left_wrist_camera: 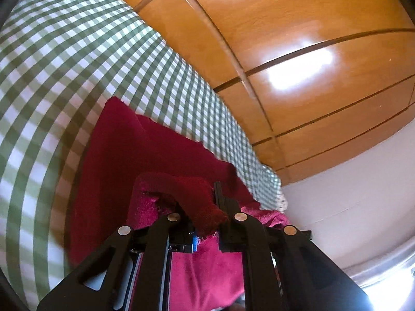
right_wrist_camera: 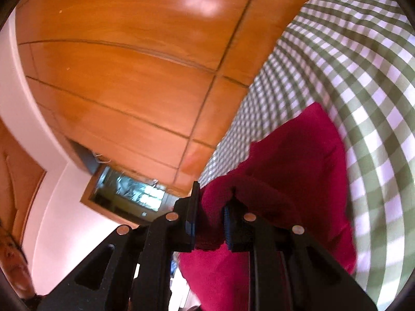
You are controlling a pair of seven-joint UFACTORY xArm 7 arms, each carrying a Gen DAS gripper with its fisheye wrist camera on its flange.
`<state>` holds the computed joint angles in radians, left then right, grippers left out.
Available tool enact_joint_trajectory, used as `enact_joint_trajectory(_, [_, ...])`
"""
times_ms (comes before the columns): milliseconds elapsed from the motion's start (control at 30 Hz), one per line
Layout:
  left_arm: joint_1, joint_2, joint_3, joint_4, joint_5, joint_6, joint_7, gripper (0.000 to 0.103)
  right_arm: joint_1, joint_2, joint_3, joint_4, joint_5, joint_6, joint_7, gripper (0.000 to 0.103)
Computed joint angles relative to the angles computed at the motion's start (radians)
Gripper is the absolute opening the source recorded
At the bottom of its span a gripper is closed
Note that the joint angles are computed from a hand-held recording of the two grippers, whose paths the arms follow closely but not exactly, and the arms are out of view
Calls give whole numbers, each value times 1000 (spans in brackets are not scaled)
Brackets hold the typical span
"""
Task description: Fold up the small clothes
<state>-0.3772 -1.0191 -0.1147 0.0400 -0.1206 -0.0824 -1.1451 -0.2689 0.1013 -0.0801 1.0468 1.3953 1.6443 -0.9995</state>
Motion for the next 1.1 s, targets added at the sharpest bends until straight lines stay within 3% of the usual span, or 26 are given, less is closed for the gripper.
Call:
enact_joint_trajectory(100, [56, 92, -28, 37, 5, -16, -8, 8, 26, -7, 17, -20, 24, -100, -6, 16])
enact_joint_trajectory(167, [82, 156, -36, 59, 3, -20, -15, 19, 61, -46, 32, -44, 16, -240, -22, 19])
enact_joint_trajectory(233, [130, 204, -77, 84, 7, -17, -25, 39, 99, -93, 45, -77, -10, -372, -71, 35])
enact_joint_trajectory(267, [158, 225, -103, 99, 9, -11, -33, 46, 120, -113, 52, -98, -10, -435, -110, 51])
enact_joint_trajectory(300, [192, 230, -141, 107, 12, -4, -46, 60, 137, -130, 53, -119, -2, -483, -149, 64])
enact_joint_trajectory(333, [263, 219, -222, 113, 23, 5, -68, 70, 156, -159, 58, -152, 20, -551, -205, 69])
enact_joint_trajectory(400, [370, 189, -339, 128, 55, 57, -107, 73, 185, -199, 50, -201, 76, -623, -286, 77])
enact_joint_trajectory(467, [420, 149, -406, 121, 94, 91, -143, 73, 179, -217, 48, -224, 123, -659, -294, 83])
enact_joint_trajectory(567, [440, 111, -440, 100, 126, 107, -199, 73, 196, -202, 11, -224, 129, -656, -266, 79])
enact_joint_trajectory(700, [391, 2, -429, 125, 158, 273, -259, 73, 250, -307, 73, -267, 22, -946, -259, 80])
enact_joint_trajectory(767, [388, -5, -434, 178, 195, 348, -265, 73, 286, -368, 92, -296, -35, -1045, -273, 75])
enact_joint_trajectory(833, [372, 50, -422, 243, 235, 366, -242, 73, 318, -411, 85, -314, -60, -1061, -302, 62])
enact_joint_trajectory(900, [361, 139, -409, 306, 275, 353, -211, 73, 342, -426, 110, -308, -197, -1077, -249, 41])
enact_joint_trajectory(967, [335, 263, -384, 385, 308, 351, -152, 71, 356, -401, 126, -279, -325, -1060, -156, 33])
enact_joint_trajectory(1033, [328, 364, -374, 449, 340, 364, -110, 58, 372, -363, 132, -248, -409, -1060, -90, 31])
enact_joint_trajectory(1100, [326, 490, -363, 533, 380, 423, -59, 53, 380, -318, 164, -226, -566, -1106, -12, 27])
